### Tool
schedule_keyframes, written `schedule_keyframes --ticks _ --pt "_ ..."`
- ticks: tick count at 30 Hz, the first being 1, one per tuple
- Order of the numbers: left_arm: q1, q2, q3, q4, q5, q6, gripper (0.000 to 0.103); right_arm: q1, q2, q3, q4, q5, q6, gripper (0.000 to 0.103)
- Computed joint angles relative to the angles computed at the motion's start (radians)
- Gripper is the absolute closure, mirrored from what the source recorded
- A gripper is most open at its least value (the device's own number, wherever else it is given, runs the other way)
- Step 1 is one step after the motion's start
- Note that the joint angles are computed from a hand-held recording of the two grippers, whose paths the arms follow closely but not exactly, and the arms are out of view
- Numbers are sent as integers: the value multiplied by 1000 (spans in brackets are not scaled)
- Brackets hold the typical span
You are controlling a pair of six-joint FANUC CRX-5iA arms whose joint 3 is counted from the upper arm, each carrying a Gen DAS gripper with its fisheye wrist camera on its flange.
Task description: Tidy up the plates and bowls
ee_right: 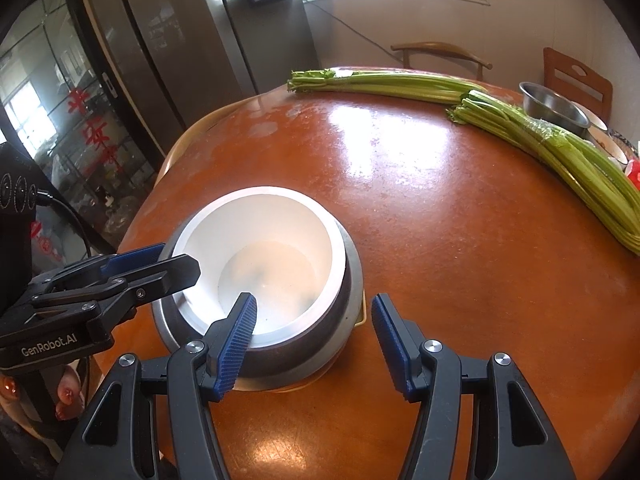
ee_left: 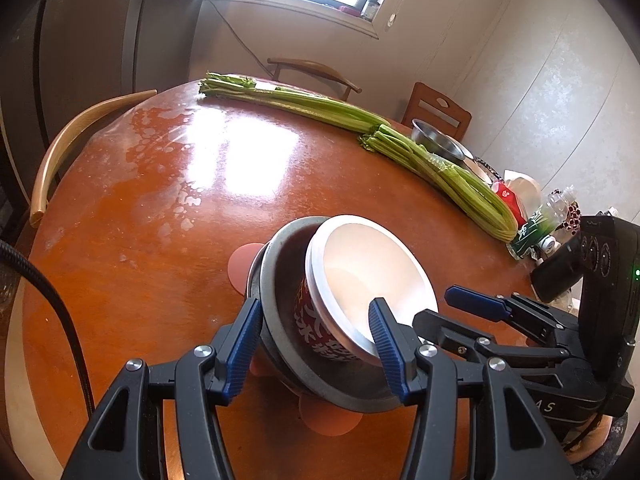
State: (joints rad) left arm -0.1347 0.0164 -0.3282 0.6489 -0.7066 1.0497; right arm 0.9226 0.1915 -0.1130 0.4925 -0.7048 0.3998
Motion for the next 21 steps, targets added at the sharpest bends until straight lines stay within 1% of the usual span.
schedule_keyframes --ticks 4,10,12,21 --pt "-7 -43 -18 -46 29 26 47 15 -23 -27 49 -4 -40 41" --pt "-13 -113 -56 -74 51 41 45 49 -59 -83 153 -16 -130 41" --pt "-22 -132 -57 -126 60 84 45 66 -71 -110 195 -28 -164 41" --pt "-64 -216 -82 -348 48 269 43 144 -148 -241 320 -60 -325 40"
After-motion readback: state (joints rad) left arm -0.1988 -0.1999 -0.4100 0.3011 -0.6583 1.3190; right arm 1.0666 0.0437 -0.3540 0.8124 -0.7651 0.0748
